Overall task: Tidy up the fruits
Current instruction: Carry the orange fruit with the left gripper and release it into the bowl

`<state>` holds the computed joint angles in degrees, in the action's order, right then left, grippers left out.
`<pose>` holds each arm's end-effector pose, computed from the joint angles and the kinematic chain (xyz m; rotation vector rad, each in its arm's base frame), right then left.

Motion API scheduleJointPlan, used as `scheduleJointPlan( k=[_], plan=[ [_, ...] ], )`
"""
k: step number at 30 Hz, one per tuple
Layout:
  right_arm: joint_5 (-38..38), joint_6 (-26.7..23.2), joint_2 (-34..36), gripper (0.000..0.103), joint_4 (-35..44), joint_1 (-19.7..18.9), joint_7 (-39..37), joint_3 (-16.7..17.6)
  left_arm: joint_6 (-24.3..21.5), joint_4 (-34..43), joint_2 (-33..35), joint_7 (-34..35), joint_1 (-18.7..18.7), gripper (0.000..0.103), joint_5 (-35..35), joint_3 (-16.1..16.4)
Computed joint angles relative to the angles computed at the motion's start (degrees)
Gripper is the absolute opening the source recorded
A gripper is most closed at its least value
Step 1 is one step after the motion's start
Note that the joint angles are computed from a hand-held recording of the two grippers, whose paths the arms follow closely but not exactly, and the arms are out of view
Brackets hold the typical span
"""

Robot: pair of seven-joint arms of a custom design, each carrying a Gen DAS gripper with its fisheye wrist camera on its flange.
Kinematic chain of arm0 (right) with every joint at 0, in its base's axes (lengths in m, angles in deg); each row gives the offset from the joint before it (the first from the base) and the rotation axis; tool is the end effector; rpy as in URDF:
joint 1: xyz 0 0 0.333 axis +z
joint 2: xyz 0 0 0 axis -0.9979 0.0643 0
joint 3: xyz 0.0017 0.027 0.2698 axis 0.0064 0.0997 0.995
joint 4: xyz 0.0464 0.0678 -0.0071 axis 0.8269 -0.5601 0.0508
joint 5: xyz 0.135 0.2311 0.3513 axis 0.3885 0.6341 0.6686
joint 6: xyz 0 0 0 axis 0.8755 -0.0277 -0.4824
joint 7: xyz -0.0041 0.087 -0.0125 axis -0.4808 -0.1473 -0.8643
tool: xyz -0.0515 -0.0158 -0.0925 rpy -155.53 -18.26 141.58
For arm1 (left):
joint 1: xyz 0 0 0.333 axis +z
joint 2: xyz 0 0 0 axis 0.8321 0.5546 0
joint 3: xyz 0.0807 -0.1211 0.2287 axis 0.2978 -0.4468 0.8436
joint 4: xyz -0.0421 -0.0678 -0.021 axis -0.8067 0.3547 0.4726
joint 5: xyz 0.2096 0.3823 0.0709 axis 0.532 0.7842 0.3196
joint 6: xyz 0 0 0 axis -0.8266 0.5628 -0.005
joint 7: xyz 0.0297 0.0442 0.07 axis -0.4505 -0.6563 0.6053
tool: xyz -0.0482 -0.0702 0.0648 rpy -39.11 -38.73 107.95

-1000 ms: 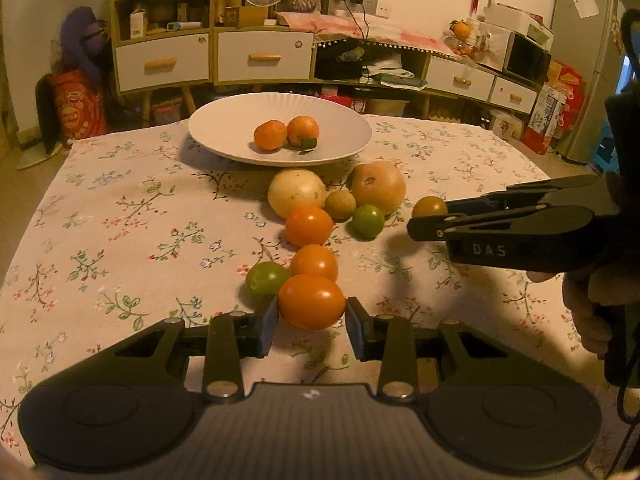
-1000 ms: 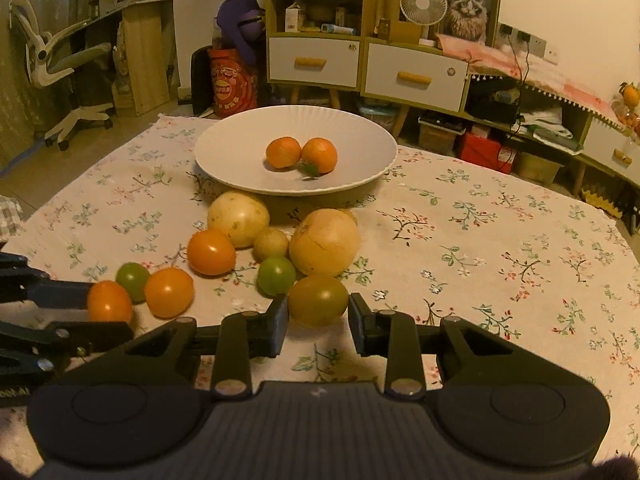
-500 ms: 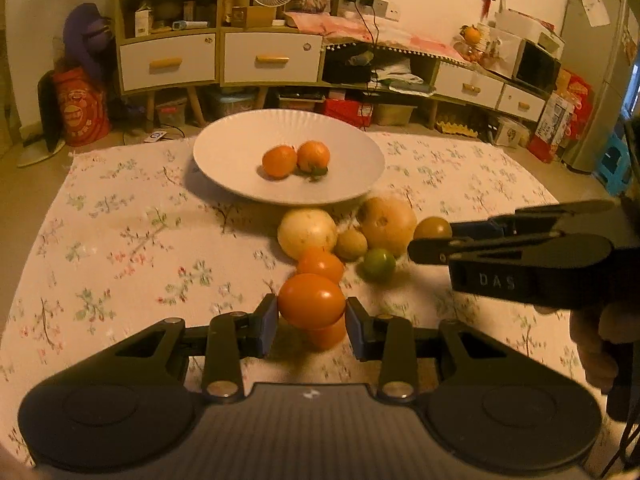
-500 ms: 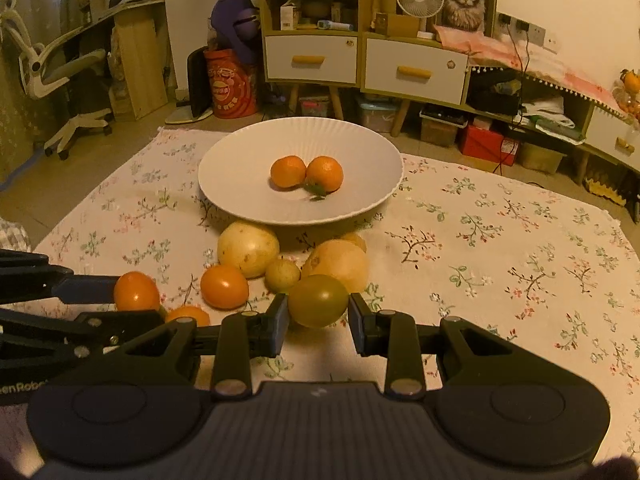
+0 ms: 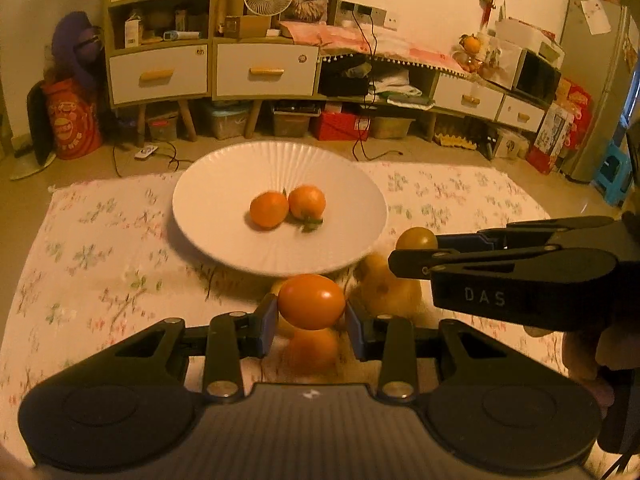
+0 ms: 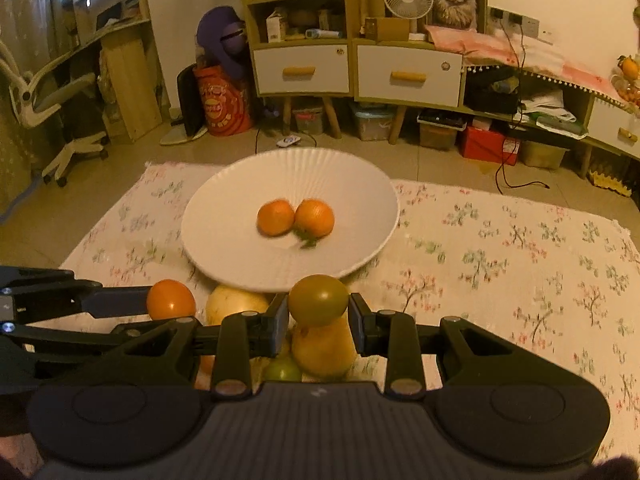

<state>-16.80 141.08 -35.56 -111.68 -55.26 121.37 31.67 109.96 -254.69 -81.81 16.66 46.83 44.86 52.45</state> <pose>0.4187 0.2233 0.4139 -2.0285 1.1666 -0.4176 0.3820 -0.1316 0.4105 -1.8286 1.6961 -0.8500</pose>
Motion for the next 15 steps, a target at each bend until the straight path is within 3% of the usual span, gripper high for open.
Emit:
scheduleJointPlan(
  k=[6, 15],
  plan=[
    [2.9, 0.5, 4.8, 0.029, 4.4, 2.4, -4.1, -3.6, 1.8, 5.1, 7.4, 1.4, 2.5, 0.031, 1.6, -0.2],
    [10.2, 1.0, 12.4, 0.029, 11.3, 3.6, -14.0, -5.1, 4.7, 12.1, 17.8, 3.6, 5.5, 0.031, 3.9, -0.5]
  ],
)
